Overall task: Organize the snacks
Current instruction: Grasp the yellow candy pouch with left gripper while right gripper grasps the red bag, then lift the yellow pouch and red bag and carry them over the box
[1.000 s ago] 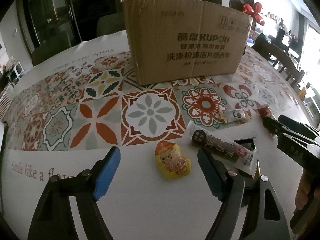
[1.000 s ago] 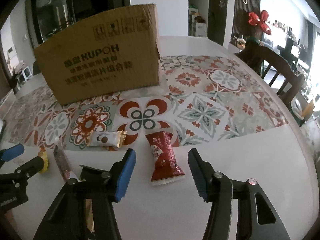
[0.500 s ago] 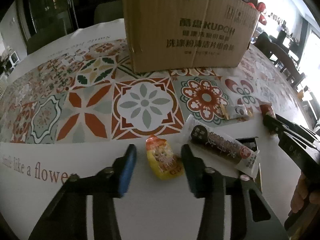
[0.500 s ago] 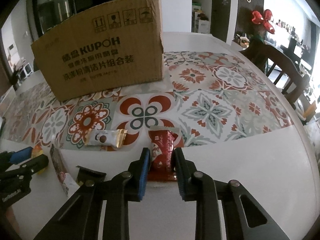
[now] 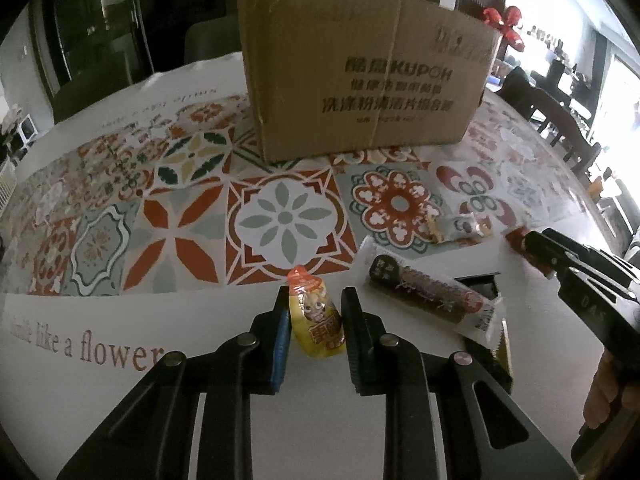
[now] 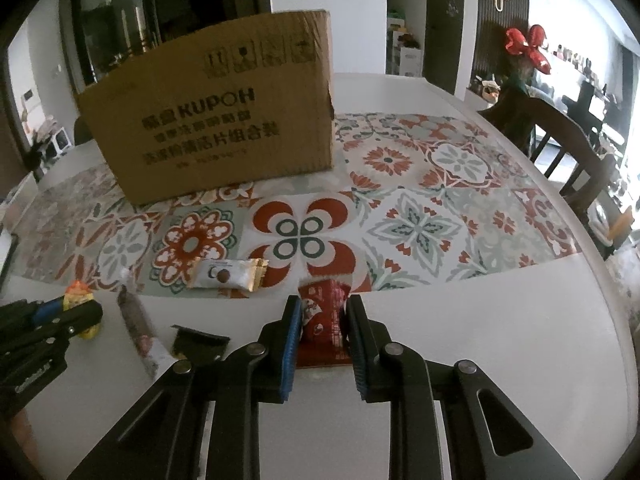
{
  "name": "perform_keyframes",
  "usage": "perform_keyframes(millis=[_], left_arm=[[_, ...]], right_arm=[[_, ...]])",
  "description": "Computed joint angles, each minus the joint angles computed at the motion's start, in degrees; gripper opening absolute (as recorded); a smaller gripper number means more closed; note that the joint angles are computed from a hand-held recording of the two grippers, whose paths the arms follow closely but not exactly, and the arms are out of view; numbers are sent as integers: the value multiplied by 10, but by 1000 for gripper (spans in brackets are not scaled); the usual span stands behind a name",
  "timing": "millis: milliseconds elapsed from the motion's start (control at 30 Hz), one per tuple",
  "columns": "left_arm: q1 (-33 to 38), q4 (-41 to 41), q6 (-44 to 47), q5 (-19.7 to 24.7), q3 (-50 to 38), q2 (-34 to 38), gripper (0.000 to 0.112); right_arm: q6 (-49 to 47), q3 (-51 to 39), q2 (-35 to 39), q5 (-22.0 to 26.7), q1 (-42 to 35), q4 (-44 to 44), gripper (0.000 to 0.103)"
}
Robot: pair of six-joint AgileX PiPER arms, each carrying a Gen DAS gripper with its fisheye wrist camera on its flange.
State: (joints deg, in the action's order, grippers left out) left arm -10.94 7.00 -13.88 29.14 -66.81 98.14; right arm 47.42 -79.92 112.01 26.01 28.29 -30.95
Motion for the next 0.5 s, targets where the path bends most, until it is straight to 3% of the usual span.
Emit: perform_keyframes(millis=[500], left_arm=[[-11,24,-20,-5,28,-47,25]], right_arm=[[-22,38,-25,-22,6,23,17]])
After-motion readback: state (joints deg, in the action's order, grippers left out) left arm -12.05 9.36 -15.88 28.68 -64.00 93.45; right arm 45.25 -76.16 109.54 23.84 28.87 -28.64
